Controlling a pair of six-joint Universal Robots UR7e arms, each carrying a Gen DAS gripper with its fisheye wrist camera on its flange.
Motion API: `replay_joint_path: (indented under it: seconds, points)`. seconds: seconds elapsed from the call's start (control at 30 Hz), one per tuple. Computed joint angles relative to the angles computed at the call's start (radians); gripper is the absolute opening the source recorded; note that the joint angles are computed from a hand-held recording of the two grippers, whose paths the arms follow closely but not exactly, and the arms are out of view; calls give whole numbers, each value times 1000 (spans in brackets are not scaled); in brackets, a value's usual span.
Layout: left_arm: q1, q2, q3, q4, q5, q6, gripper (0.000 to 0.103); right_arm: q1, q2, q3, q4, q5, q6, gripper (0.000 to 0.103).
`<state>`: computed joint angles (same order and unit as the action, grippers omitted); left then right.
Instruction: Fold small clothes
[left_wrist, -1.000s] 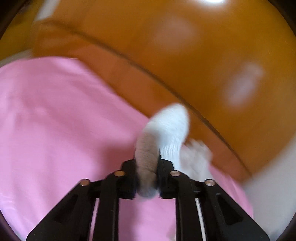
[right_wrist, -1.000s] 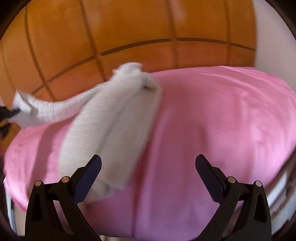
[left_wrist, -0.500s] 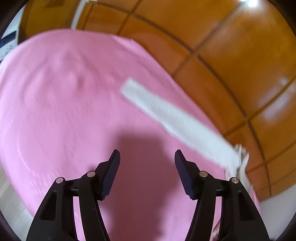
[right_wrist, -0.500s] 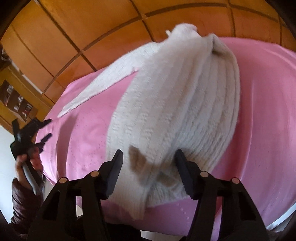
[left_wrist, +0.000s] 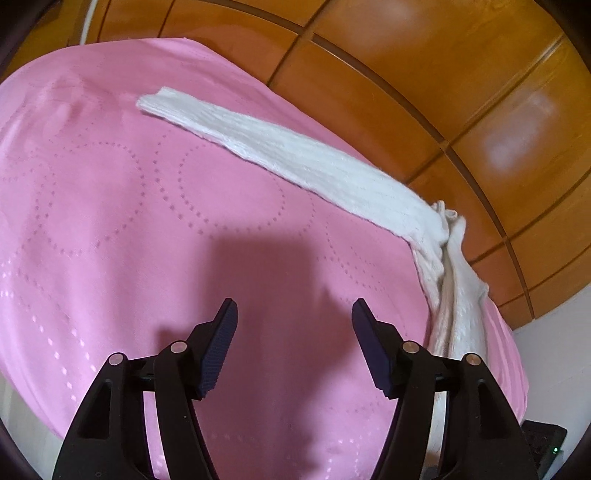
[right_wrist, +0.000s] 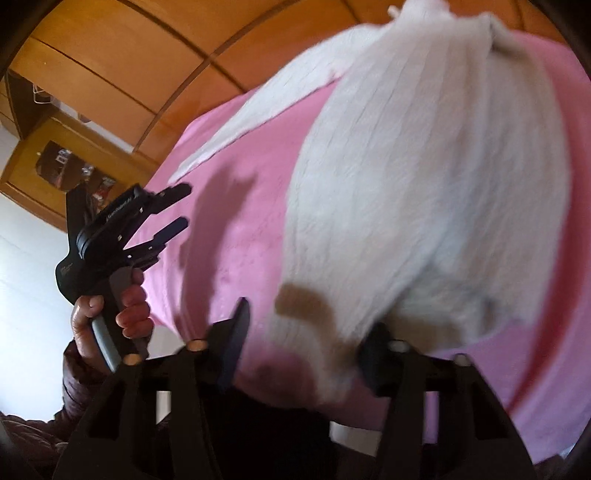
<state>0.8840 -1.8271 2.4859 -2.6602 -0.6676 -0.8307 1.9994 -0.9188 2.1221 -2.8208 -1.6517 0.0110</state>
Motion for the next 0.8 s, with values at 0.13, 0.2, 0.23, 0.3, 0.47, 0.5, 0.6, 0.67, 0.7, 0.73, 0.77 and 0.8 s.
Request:
replay_joint_path:
  seconds: [0.13, 0.2, 0.23, 0.3, 0.47, 0.5, 0.6, 0.67, 0.7, 0.73, 0.77, 0.8]
  points:
    - [-20, -17, 9, 54, 9, -26, 63, 36, -15, -14, -42, -34, -62, 8]
    - [-30, -39, 15, 97, 16, -46, 63, 65, -73, 0, -116, -81, -131, 7]
    - [-31, -44, 18, 110, 16, -55, 63, 76, -80, -6, -148, -109, -140, 7]
    - [-27, -45, 18, 123, 8, -64, 63, 79, -128, -6, -234, -225, -185, 7]
    - [-36, -13, 8, 110, -3, -51, 63, 11, -151, -107, -542, -633, -339, 7]
    - [-38, 0, 6, 93, -9, -36, 63, -3, -135, -136, -607, -691, -369, 7]
    - [-42, 31, 0, 68, -31, -12, 63, -74, -112, -227, -708, -790, -349, 39]
    - [-43, 39, -1, 61, -44, -2, 63, -104, -141, -193, -720, -715, -262, 100]
    - [-45, 46, -2, 56, -50, 1, 63, -107, -160, -163, -711, -679, -231, 100]
    - [-46, 51, -1, 52, -54, 4, 63, -113, -183, -125, -661, -618, -197, 100]
    - [-46, 55, -2, 52, -58, 7, 63, -118, -202, -104, -603, -576, -174, 100]
    - [-45, 57, -5, 57, -60, 6, 63, -125, -228, -59, -546, -496, -135, 98]
